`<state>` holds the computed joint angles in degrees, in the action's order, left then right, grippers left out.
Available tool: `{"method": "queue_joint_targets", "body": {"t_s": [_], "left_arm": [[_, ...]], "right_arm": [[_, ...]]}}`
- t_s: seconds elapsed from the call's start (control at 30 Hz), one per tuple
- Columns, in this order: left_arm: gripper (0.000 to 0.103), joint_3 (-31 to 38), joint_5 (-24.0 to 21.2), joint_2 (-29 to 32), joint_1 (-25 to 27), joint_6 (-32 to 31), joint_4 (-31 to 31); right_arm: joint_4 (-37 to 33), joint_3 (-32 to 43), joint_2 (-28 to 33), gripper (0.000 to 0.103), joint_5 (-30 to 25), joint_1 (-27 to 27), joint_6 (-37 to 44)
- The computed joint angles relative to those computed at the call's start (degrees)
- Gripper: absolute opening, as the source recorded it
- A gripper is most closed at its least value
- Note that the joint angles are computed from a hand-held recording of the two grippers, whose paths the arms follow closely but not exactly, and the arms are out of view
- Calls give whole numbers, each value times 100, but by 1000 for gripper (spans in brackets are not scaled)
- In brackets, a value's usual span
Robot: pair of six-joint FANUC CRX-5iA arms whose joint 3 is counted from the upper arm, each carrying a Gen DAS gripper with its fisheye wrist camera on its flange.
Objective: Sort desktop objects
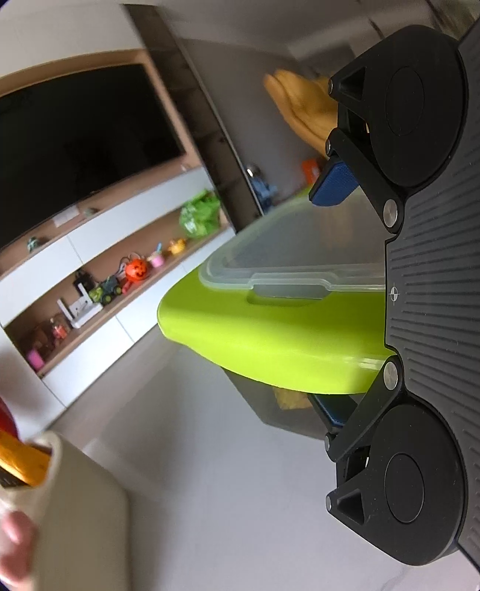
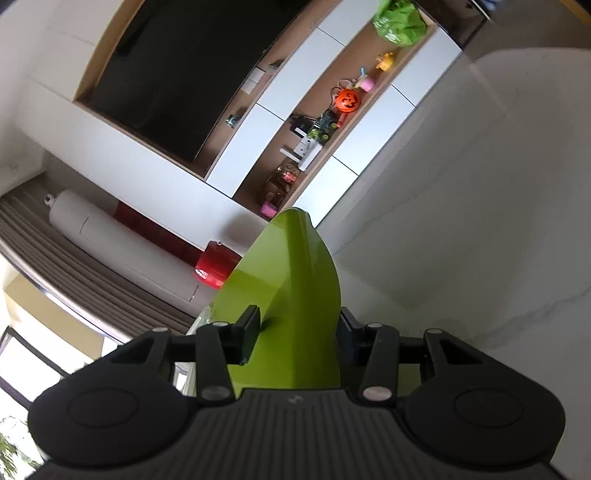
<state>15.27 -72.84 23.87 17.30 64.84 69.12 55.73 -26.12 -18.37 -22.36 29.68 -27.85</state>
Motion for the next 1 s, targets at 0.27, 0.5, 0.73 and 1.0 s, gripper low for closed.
{"method": "queue_joint_targets", "body": {"t_s": [0.27,0.5,0.73,1.0], "left_arm": [[103,312,104,230,114,231,-131],[103,511,21,325,152,103,70],[103,208,122,182,411,453,181],[103,-5,574,-279,513,406,-486]], "right_arm": [[-262,458,376,49,-222,79,505],[7,702,519,51,-765,382,396],[-662,979,702,56,-859,415,955],[2003,-338,121,70,558,-351,-1869]]}}
